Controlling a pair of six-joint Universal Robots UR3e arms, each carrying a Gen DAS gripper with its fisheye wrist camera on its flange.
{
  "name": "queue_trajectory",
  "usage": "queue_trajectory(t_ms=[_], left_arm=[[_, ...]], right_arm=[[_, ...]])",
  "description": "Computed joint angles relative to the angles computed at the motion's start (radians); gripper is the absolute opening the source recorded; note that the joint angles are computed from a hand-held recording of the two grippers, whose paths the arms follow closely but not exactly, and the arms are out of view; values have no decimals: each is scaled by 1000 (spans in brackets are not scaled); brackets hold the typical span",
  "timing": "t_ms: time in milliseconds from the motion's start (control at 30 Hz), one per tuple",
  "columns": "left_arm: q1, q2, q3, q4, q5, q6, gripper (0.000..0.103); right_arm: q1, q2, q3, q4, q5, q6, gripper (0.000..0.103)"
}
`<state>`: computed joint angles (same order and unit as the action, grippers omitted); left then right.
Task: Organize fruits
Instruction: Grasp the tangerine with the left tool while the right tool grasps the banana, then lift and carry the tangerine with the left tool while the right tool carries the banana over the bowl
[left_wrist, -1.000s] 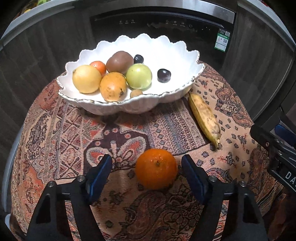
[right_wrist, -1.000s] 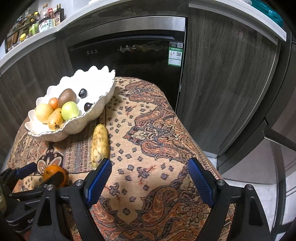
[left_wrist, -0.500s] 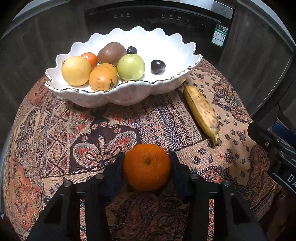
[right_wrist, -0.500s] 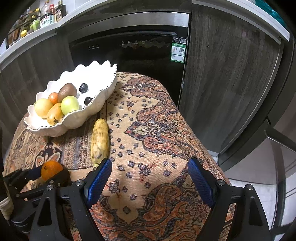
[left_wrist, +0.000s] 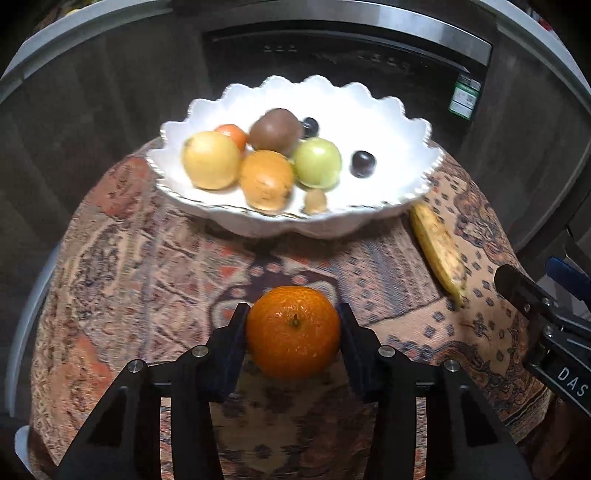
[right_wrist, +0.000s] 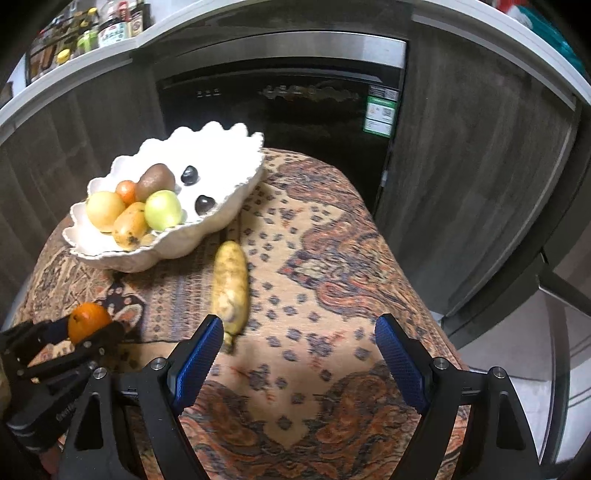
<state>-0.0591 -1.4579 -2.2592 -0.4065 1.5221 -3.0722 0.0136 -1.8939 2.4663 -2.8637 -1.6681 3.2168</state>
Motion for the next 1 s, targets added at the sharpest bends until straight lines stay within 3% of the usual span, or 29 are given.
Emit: queue_trajectory(t_ms=[300, 433, 533, 800, 1000], left_arm=[[110, 34, -28, 2, -4, 34, 46], [153, 28, -33, 7, -20, 44, 46], [171, 22, -30, 5, -32, 49, 46], [189, -1, -27, 9, -49, 47, 46], [192, 3, -22, 0, -41, 49, 46]], right_arm=[[117, 227, -140, -74, -62, 47, 83], [129, 341, -209, -88, -64, 52, 68], [137, 416, -259, -83, -62, 65, 62], [140, 491, -296, -67, -41, 90, 34], [151, 484, -304, -42, -51, 87, 31]])
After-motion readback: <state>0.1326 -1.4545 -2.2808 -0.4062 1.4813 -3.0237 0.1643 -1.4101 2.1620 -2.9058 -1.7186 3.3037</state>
